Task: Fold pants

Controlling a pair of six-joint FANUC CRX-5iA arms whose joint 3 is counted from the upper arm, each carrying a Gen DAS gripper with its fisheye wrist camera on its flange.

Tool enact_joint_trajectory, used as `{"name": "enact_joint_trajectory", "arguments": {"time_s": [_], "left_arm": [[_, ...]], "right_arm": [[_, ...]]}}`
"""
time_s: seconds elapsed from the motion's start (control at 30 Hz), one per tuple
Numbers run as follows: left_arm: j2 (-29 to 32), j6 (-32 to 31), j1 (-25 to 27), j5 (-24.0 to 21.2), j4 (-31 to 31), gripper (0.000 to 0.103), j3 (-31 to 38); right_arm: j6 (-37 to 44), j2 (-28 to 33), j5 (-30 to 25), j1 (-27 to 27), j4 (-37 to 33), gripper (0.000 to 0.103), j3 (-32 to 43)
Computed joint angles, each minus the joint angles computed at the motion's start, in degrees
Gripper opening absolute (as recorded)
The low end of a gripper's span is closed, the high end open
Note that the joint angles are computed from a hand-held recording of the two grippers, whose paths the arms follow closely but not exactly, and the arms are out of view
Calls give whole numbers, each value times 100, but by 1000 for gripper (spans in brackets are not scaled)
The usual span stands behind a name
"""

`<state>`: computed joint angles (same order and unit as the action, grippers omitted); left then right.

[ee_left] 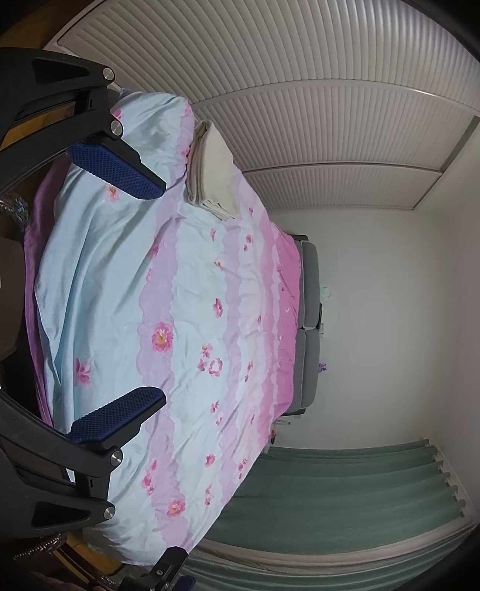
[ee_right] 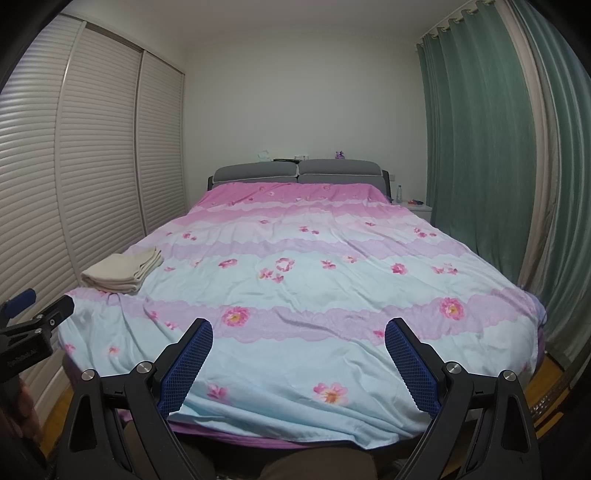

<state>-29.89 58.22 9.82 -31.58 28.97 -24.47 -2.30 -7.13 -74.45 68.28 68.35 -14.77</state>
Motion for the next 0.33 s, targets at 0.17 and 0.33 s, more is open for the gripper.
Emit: {"name": "enact_joint_trajectory", "arguments": {"time_s": [0.17,0.33], "left_arm": [[-33,40,-78,141,-152,103,-23],[-29,56,-139,154,-265,103,1]], "right_arm": [[-3,2,-5,7,-14,95,6],[17,29,-24,19,-31,95,43]]}}
